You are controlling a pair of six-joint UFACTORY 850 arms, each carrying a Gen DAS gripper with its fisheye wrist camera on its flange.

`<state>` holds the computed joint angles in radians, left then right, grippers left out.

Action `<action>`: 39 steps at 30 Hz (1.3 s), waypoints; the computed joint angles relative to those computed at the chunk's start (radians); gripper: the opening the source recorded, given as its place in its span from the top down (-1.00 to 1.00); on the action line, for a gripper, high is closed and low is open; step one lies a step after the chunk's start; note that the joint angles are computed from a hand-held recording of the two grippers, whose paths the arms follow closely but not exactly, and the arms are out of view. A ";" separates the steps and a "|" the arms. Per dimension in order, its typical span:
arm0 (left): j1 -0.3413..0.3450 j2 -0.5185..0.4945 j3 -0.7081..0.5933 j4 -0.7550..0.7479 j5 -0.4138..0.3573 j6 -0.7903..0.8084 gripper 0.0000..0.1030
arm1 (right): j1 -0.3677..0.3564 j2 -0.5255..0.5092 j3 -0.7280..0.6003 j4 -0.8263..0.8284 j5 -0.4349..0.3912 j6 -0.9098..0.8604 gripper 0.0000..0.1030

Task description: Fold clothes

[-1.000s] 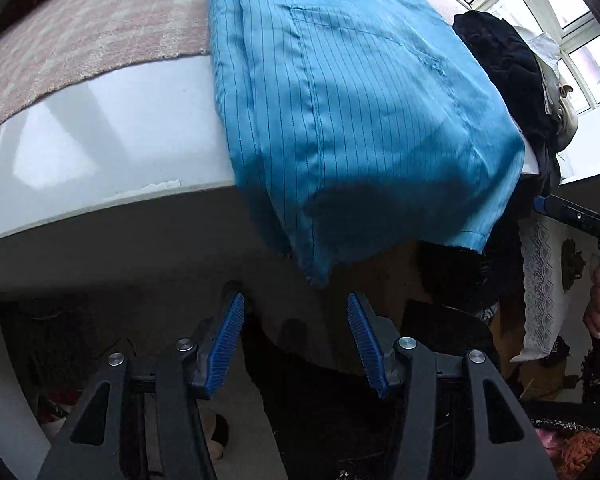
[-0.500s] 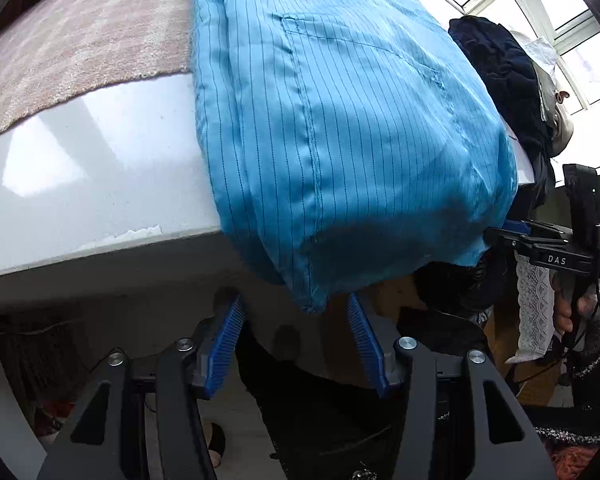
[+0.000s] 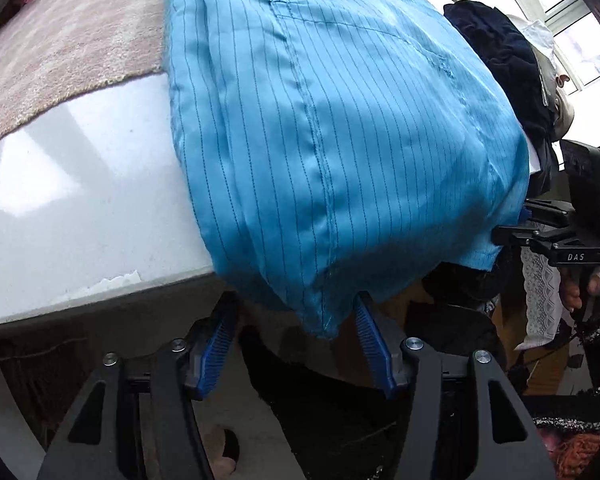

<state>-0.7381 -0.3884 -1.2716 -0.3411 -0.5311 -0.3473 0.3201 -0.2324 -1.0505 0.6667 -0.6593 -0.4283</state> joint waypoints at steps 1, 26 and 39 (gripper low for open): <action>0.007 0.004 0.010 -0.042 0.025 0.035 -0.10 | 0.000 -0.003 -0.001 0.007 0.003 -0.012 -0.01; 0.119 0.138 -0.094 -0.323 0.046 0.337 0.94 | -0.173 0.160 -0.005 0.807 -0.230 -0.498 0.85; 0.341 -0.416 -0.811 -0.142 -0.415 0.281 0.60 | -0.190 -0.397 -0.726 0.251 -0.249 0.280 0.65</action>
<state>-0.3968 -0.8049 -2.0831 -0.4833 -0.9464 -0.0658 0.1302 -0.6289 -1.7765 0.9180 -0.9086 -0.1480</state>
